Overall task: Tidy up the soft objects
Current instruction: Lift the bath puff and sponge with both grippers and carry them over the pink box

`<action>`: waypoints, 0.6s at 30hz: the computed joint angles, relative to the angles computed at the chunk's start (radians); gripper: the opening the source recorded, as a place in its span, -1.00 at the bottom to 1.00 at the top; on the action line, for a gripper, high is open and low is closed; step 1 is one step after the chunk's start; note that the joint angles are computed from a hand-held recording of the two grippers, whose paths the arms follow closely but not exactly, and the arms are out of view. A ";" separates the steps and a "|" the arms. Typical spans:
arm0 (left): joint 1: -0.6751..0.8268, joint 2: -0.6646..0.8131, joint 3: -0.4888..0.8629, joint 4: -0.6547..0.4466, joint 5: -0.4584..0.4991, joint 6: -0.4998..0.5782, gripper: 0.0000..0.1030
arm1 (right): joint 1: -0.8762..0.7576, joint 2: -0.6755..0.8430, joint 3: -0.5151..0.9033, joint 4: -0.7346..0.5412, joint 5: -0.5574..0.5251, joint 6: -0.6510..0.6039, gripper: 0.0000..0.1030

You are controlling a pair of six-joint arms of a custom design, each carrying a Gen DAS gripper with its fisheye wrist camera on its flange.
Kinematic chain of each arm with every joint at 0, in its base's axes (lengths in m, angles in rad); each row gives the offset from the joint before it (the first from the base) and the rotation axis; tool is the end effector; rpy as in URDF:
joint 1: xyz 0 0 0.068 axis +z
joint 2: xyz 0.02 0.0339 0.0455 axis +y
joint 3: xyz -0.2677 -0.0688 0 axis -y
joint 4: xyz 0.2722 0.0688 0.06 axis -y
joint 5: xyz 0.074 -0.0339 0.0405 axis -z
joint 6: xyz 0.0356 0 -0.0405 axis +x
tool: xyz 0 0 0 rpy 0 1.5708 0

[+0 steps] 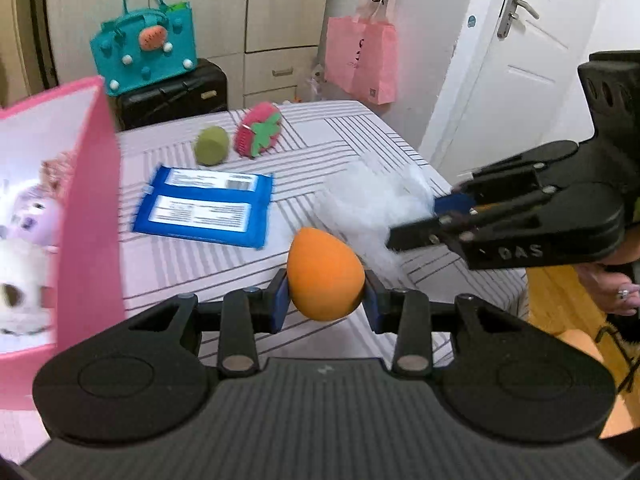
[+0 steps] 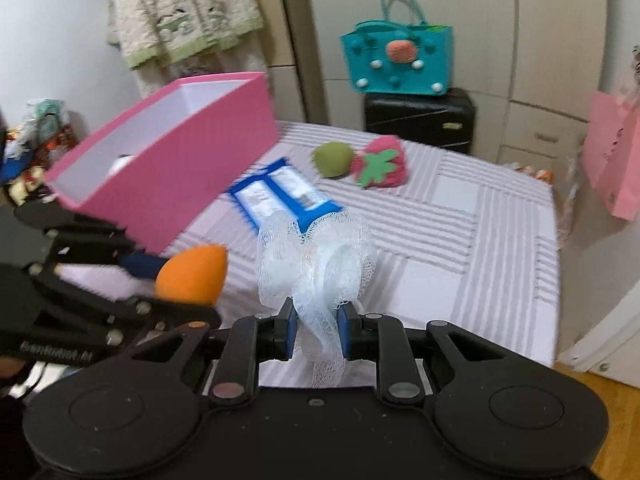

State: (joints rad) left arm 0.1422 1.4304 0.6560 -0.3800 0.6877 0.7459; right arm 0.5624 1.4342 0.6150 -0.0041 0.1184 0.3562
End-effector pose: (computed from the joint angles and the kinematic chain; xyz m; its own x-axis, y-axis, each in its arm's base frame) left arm 0.2607 0.0145 0.1383 -0.5668 0.4486 -0.6910 0.7206 0.6765 -0.1519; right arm 0.2455 0.1498 0.1406 -0.7424 -0.0586 -0.6673 -0.2162 0.9638 0.1559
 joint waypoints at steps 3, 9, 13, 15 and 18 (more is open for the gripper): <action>0.068 -0.012 0.053 -0.123 0.031 0.101 -0.29 | 0.022 -0.023 0.025 -0.047 -0.049 0.028 -0.51; 0.185 0.050 0.181 -0.332 0.076 0.261 -0.29 | 0.071 -0.029 0.087 -0.086 -0.116 0.053 -0.50; 0.249 0.101 0.266 -0.428 0.094 0.337 -0.29 | 0.099 -0.011 0.156 -0.121 -0.140 0.049 -0.50; 0.277 0.123 0.305 -0.462 0.102 0.368 -0.29 | 0.114 0.007 0.202 -0.143 -0.145 0.033 -0.50; 0.316 0.144 0.353 -0.492 0.121 0.402 -0.29 | 0.135 0.051 0.280 -0.171 -0.135 0.003 -0.50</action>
State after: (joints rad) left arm 0.4582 1.5748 1.0087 -0.8717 0.8085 1.1479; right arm 0.6973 1.4851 0.8947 -0.1749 -0.0169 0.3592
